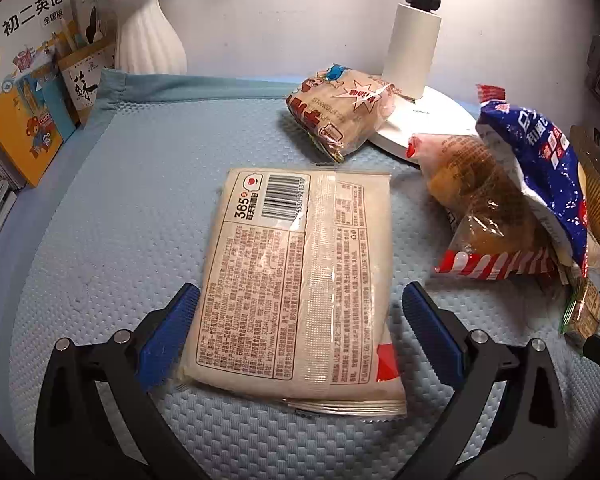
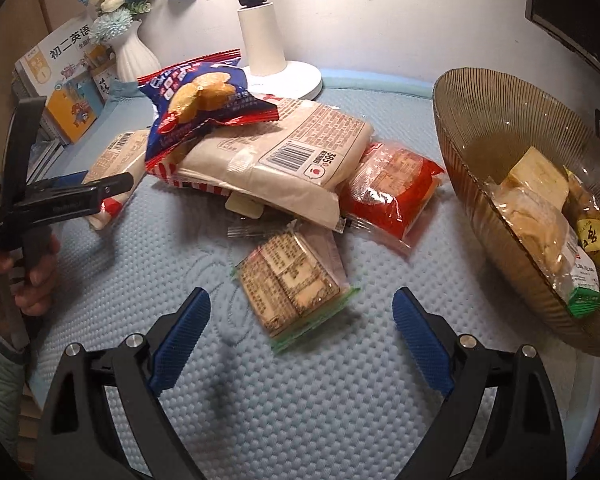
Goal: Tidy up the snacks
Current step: 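Grasp the large beige bread bag with the left tool while the right tool grasps the cracker packet, then carry both packets to the amber bowl and open both tools to drop them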
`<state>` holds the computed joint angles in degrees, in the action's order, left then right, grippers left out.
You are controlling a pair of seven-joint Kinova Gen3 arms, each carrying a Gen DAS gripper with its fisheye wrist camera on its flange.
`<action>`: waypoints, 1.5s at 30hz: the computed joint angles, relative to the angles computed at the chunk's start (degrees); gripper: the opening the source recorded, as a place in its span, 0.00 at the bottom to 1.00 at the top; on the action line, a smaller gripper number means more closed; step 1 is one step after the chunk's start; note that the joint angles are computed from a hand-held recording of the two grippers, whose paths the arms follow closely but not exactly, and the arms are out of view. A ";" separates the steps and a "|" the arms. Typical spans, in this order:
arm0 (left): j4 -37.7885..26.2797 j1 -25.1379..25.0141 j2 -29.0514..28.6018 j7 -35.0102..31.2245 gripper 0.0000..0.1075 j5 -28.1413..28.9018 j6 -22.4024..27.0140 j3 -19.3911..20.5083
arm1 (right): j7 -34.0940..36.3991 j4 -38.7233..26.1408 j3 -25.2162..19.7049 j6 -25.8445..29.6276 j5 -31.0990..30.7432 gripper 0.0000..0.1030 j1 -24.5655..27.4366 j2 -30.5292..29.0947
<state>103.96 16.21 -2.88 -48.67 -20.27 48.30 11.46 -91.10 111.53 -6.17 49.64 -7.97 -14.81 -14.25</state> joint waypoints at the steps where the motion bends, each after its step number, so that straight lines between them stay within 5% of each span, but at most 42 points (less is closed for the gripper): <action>1: 0.04 -0.44 -0.02 -1.06 0.89 1.78 -0.32 -0.77 | 1.11 0.41 1.38 -1.06 -1.52 0.88 -0.73 0.38; 5: 1.77 -1.69 -2.01 -1.65 0.73 3.12 -2.62 -1.15 | -0.21 0.68 -1.09 -3.32 0.71 0.88 0.08 1.35; 9: 3.06 -2.16 -3.92 -1.38 0.71 4.21 -3.53 -0.23 | -1.05 1.56 -2.12 -4.24 2.18 0.86 -1.02 -0.18; 10: 3.43 -2.14 -4.57 -2.19 0.70 5.38 -3.77 -0.28 | -2.45 1.69 -3.25 -4.37 4.07 0.83 -1.16 -0.52; 12: 4.28 -2.08 -6.24 -3.22 0.70 7.13 -3.97 0.23 | -3.32 0.97 -5.39 -2.69 6.08 0.58 -0.56 0.04; 14: 5.48 -1.76 -8.61 -3.89 0.70 8.83 -4.01 0.81 | -2.18 0.59 -3.29 -1.06 4.37 0.54 -2.51 0.40; 20: 8.85 -2.61 -15.80 3.40 0.70 7.86 -0.56 8.68 | -0.31 3.65 0.75 3.90 -3.45 0.53 -2.69 -5.77; 26: 12.31 -1.25 -20.02 -0.69 0.70 14.93 0.55 6.49 | -3.51 5.47 -1.27 8.79 -4.28 0.54 -1.23 -11.48; 36: 10.02 -6.19 -16.51 4.47 0.72 8.92 3.39 15.61 | -5.16 8.31 -3.22 3.55 -3.07 0.74 -1.76 -11.57; 38: 9.71 -6.01 -16.14 6.84 0.70 6.46 4.25 17.45 | -6.10 8.65 -4.44 3.18 -1.88 0.71 -1.45 -12.23; 41: 9.96 -4.34 -17.06 8.54 0.69 6.12 4.16 16.94 | -9.83 10.01 -8.92 1.69 2.04 0.48 0.38 -14.59; 45: 9.73 -3.59 -18.37 9.94 0.68 5.78 4.38 18.30 | -10.90 12.37 -9.48 -1.19 2.56 0.48 -0.81 -18.53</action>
<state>113.69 12.62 -21.25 -38.73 -14.49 52.68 29.76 -102.00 123.90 -15.65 48.45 -5.41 -15.61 -32.78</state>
